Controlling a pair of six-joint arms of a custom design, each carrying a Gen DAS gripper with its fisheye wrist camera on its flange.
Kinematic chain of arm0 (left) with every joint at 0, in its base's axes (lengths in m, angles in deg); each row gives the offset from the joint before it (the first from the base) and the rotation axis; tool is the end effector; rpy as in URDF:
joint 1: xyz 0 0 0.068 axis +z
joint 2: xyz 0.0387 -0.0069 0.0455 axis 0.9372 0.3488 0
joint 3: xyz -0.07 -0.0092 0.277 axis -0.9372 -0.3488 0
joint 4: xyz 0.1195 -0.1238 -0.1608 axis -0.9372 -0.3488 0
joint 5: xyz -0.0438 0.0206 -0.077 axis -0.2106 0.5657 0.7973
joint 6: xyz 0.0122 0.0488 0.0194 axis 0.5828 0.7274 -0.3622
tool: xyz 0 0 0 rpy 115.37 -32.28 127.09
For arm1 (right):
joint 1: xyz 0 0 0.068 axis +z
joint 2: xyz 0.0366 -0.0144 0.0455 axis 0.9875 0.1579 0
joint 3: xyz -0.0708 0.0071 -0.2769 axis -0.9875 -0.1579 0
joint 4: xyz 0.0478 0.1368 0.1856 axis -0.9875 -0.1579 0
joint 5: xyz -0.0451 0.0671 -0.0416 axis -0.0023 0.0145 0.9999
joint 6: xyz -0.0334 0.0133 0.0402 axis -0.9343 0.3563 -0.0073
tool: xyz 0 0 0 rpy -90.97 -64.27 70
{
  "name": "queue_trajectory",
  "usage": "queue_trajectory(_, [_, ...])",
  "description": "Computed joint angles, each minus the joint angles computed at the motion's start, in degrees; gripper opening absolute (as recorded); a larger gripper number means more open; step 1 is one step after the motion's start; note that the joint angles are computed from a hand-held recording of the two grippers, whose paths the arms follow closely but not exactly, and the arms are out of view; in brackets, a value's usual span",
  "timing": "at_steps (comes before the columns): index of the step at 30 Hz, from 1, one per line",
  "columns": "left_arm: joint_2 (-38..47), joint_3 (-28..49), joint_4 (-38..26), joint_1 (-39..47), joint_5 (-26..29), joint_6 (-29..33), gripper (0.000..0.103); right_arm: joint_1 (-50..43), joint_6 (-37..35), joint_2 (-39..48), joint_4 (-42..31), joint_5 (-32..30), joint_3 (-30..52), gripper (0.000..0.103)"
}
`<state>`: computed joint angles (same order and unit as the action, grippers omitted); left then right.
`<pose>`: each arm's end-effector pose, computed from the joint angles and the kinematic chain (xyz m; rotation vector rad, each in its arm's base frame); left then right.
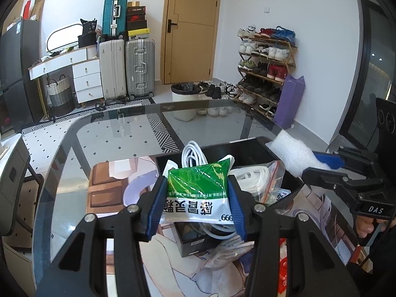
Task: Organize soft objects
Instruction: 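Lift and carry the green packet and foam with both tools over the black box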
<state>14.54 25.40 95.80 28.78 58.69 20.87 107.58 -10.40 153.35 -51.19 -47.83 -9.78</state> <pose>0.2609 -0.2299 0.1927 0.7820 2.1107 -0.5271 0.1632 0.0734 0.1686 -0.1027 2.1438 0.1914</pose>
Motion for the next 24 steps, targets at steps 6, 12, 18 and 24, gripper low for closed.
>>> queue_trajectory(6, [2.3,2.7,-0.8,-0.4,0.7,0.0,0.047,-3.4,-1.4,4.1,3.3,-3.0,0.2,0.035])
queue_trajectory(12, [3.6,4.1,-1.3,-0.8,1.7,0.3,0.047,-5.1,-1.8,6.7,4.9,-5.0,0.8,0.035])
queue_trajectory(18, [5.4,5.7,-2.2,-1.5,2.3,0.5,0.047,-7.0,-2.9,8.4,5.6,-7.3,1.6,0.035])
queue_trajectory(24, [6.8,6.5,-2.7,-1.8,3.1,-0.2,0.047,-7.4,-3.8,10.1,5.2,-7.7,3.2,0.035])
